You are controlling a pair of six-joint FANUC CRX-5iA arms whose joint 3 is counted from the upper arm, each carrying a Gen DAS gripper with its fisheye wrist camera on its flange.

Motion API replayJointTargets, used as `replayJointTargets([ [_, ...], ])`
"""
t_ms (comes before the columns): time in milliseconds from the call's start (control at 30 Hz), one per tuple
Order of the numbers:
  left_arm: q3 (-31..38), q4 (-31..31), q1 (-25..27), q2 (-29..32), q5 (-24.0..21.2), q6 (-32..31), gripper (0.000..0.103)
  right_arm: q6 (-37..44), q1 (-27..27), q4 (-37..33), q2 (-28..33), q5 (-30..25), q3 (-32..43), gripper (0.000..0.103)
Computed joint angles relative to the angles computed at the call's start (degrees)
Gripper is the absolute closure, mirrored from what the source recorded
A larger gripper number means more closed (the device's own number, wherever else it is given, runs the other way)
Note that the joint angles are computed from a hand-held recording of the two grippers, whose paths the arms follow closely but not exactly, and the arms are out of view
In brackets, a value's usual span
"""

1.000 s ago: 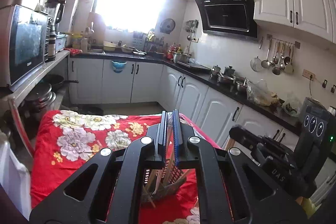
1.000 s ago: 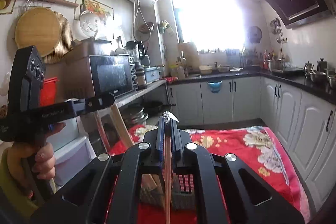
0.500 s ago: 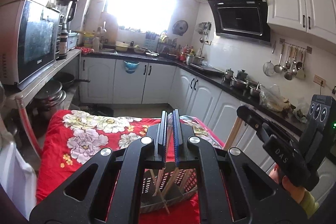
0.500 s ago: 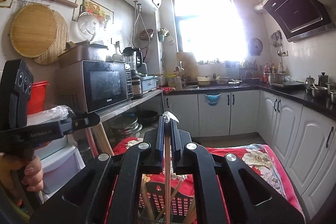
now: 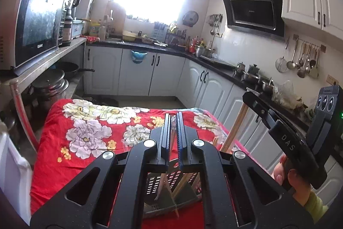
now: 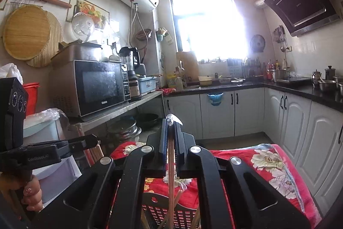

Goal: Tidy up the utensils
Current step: 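Open the left tool while the right tool opens, releasing chopsticks into caddy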

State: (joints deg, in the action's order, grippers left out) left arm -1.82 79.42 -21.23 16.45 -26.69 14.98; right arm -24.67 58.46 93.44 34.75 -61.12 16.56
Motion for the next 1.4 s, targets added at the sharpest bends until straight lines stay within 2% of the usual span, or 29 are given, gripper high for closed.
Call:
replayJointTargets([
  [667,0.1,-5.3,-0.4,4.1,0.4,3.6,0.100,-1.4,-0.8,-5.8,1.3,3.7,-2.5,0.097],
  [733,-0.2,-5.1,-0.4,4.0,0.3,3.5,0.100,-1.0,-0.5,-6.6,1.1,3.8,-2.7,0.093],
  [800,-0.1,-5.8,-0.4,4.0,0.2,4.1,0.100,-0.3,-0.1,-8.1,0.9,3.7,-2.8,0.080],
  [833,-0.1,-6.3,-0.3,4.0,0.0,4.3,0.100,-0.3,0.1,-8.4,0.7,3.7,-2.9,0.079],
  [967,-0.7,-7.0,-0.2,3.4,-0.2,4.9,0.092,0.9,1.3,-10.5,0.4,1.8,-3.0,0.075],
  [1100,-1.9,-7.3,0.1,2.5,-0.1,5.3,0.072,-0.4,2.5,-11.2,-0.7,0.2,-4.6,0.067],
  [1233,-3.7,-6.2,0.4,1.2,0.0,4.2,0.067,-2.2,4.0,-11.4,-2.0,-1.7,-6.4,0.063],
  [1300,-5.1,-4.9,0.3,0.3,0.3,2.8,0.060,-2.3,4.8,-12.0,-2.4,-2.6,-6.9,0.059],
  [1400,-7.1,-2.4,0.0,-1.1,0.9,0.2,0.054,-2.7,5.7,-12.6,-2.9,-3.4,-7.6,0.058],
])
